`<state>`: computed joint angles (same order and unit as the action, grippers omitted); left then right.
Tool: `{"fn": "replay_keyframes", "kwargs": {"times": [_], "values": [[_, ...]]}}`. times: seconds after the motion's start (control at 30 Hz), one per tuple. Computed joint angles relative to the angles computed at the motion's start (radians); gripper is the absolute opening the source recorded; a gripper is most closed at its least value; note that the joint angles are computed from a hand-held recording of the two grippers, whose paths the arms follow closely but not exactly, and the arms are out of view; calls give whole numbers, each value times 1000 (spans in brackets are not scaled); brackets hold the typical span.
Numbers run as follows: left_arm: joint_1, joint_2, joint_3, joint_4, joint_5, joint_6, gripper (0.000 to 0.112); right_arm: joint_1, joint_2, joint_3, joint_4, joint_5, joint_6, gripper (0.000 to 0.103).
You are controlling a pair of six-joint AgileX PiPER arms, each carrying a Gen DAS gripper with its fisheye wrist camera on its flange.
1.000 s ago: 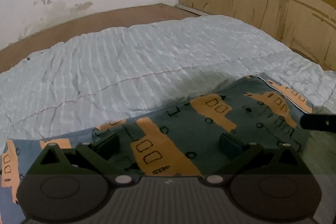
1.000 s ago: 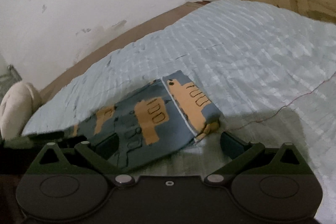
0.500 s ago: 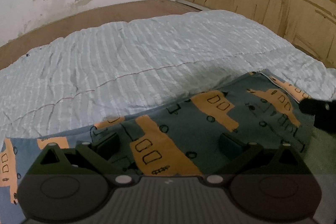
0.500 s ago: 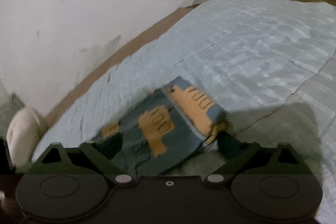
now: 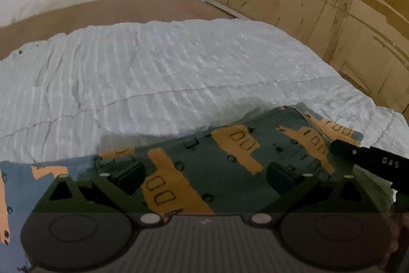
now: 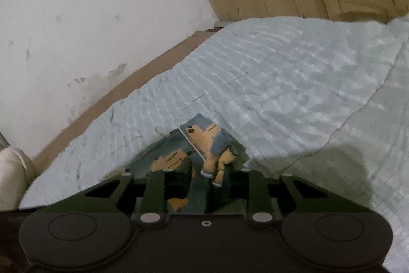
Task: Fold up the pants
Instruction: 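Grasp the folded pants corner with the right gripper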
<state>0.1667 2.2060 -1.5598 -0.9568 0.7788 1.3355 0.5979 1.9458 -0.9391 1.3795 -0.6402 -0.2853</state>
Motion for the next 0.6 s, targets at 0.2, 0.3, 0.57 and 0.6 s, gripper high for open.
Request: {"fn": "replay_keyframes", "kwargs": {"times": [0.2, 0.3, 0.57, 0.6], "values": [[-8, -16, 12, 2, -3, 3, 103, -6, -16, 7, 17, 3, -17, 16], [-9, -11, 2, 13, 12, -19, 103, 0, -16, 4, 24, -7, -36, 14], [-5, -5, -14, 15, 38, -46, 103, 14, -15, -17, 56, -31, -107, 13], [-6, -5, -15, 15, 39, -51, 103, 15, -15, -19, 59, -32, -115, 13]]}}
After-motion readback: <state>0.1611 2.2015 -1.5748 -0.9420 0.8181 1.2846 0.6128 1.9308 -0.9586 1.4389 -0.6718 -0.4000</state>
